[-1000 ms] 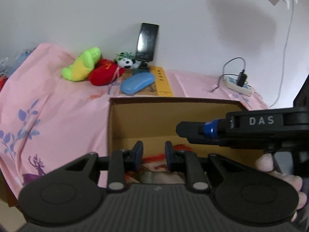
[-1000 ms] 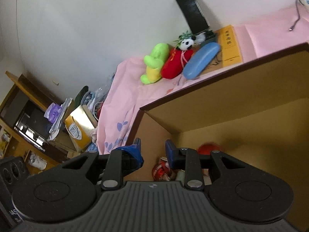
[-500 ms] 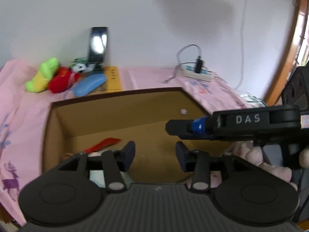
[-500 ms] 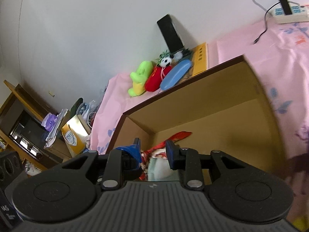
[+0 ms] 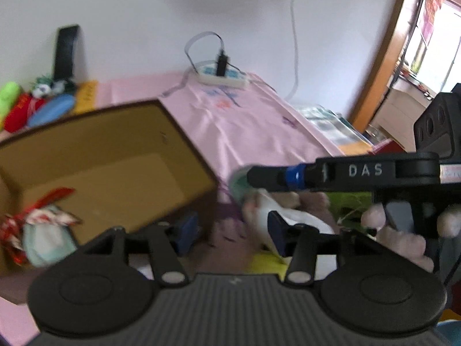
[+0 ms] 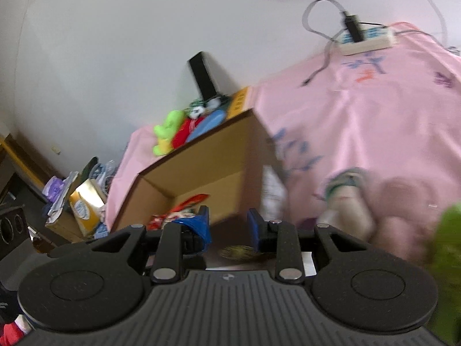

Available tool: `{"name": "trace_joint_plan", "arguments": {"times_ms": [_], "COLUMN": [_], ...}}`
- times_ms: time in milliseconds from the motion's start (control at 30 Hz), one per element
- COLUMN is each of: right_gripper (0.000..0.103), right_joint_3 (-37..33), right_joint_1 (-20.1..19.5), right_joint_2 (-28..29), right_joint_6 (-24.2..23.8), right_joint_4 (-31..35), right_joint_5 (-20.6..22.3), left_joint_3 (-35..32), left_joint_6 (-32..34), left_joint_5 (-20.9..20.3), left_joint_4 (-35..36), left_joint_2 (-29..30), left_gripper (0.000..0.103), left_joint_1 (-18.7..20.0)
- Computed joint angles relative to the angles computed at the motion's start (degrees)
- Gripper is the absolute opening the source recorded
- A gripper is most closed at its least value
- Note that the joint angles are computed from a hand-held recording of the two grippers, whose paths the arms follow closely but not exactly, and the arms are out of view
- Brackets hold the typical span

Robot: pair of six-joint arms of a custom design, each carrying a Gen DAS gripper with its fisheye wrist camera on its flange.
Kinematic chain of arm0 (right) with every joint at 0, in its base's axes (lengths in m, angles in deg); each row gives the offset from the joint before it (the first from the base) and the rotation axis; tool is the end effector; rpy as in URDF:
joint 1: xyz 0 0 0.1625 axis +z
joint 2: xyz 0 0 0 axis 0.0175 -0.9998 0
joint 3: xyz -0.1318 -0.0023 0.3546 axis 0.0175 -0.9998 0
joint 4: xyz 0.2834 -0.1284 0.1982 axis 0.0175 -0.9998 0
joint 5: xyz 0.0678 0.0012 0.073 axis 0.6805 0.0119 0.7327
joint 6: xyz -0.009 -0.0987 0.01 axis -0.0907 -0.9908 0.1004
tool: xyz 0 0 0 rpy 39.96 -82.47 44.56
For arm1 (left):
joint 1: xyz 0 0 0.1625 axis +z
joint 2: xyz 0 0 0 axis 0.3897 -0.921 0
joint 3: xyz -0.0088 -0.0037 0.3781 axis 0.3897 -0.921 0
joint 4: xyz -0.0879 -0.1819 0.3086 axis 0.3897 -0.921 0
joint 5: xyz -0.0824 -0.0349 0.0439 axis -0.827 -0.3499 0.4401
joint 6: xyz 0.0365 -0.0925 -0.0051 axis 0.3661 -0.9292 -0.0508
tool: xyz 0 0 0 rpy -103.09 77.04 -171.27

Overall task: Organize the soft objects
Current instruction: 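Grasp the white fluffy cloth from the pile with the right gripper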

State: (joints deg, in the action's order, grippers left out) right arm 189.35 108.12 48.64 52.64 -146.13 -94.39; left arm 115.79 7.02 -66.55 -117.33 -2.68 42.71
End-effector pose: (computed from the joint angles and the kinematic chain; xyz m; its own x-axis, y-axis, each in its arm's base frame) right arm 0.2600 -0.4106 -0.0534 -0.9705 -0.1767 0.1639 -0.2410 0.7139 -0.6575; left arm 0.0087 -0.3873 0.2495 -0.7431 0.4894 -0.4563 0.6585 0.6563 -0.3684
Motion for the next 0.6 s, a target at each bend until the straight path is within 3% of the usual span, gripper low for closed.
{"name": "trace_joint_plan", "arguments": {"times_ms": [300,467,600], "right_gripper": [0.013,0.014,0.014], "right_joint_3": [11.6,14.5,14.5], "right_joint_1": [-6.4,-8.8,-9.0], "right_joint_2": [-6.3,-8.9,-9.8], "right_joint_6": [-1.1,-3.9,-7.9], "right_joint_4": [-4.3,-0.8,4.2], "right_joint_5": [1.3,4.9,5.6], "left_joint_3": [1.8,3.1,3.6], "left_joint_6": [-7.1,-10.5,-13.6], "left_joint_5": [-4.9,-3.3,0.5], "left_joint_4": [3.1,-0.2,-4.0], "left_joint_2": [4.8,9.0,12.9], "left_gripper": [0.058,0.059,0.059], "left_joint_1": [-2.2,-3.5,-4.4]}}
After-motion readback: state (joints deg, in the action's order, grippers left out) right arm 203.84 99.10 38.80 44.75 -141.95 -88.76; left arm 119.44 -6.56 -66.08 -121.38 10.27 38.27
